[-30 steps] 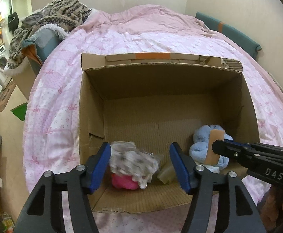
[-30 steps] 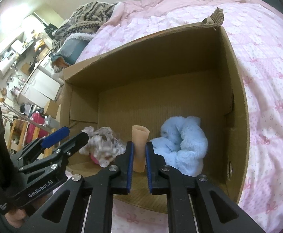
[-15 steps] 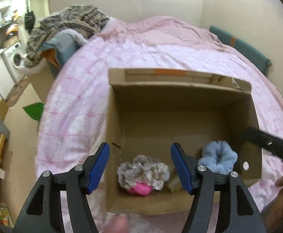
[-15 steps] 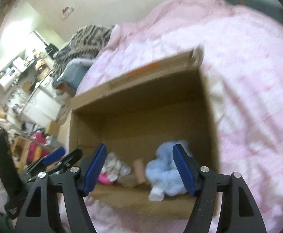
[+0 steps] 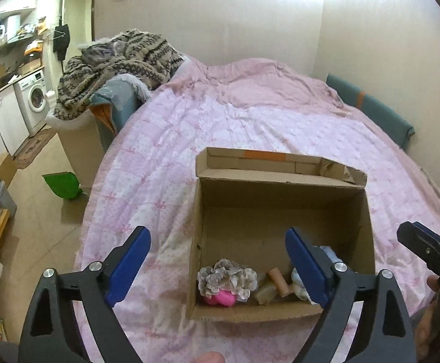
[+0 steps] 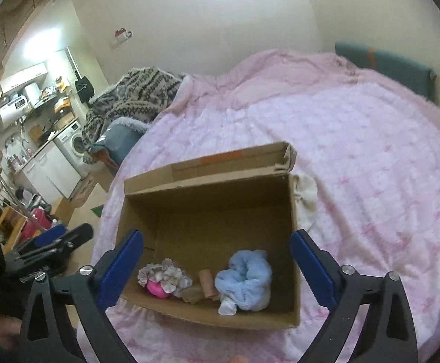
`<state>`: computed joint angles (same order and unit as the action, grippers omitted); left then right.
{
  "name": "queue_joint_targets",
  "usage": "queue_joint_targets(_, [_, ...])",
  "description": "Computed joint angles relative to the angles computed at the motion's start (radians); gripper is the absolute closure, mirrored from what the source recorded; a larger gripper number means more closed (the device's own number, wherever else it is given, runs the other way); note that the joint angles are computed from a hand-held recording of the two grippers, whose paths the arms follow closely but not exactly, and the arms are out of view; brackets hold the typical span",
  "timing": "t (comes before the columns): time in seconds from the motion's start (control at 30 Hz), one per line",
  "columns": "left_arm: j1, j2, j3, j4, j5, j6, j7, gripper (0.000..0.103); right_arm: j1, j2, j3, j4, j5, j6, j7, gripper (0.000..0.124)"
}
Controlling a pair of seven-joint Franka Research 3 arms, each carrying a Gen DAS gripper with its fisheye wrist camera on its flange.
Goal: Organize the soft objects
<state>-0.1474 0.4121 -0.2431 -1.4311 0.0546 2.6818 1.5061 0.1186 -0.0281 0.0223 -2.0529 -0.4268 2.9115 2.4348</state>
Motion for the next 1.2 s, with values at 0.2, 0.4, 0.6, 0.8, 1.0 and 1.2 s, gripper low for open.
queue_joint_targets(0.2, [0.068,-0.097,-0.052,-0.124,-0.126,-0.001,0.091,0.001,-0.029,-0.066,0.040,-0.038,-0.197,-0.035,0.164,0.021])
queue_joint_targets(0.4, [0.050,-0.190,-0.015,-0.287,-0.127,0.094,0.126,0.001,-0.068,-0.118,0.092,-0.104,-0.346,-0.064,0.317,0.021])
queue_joint_targets(0.6, [0.049,-0.260,-0.005,-0.404,-0.155,0.143,0.136,0.001,-0.071,-0.142,0.119,-0.139,-0.384,-0.107,0.362,0.021])
queue_joint_targets(0.8, [0.033,-0.274,0.024,-0.446,-0.136,0.142,0.077,0.001,-0.058,-0.138,0.129,-0.148,-0.399,-0.121,0.392,0.021])
queue_joint_targets(1.0, [0.038,-0.280,0.016,-0.470,-0.113,0.194,0.067,0.001,-0.034,-0.123,0.130,-0.126,-0.468,-0.145,0.404,0.021])
queue_joint_targets(1.2, [0.040,-0.282,-0.001,-0.477,-0.162,0.197,0.128,0.001,-0.010,-0.110,0.115,-0.115,-0.460,-0.176,0.391,0.021])
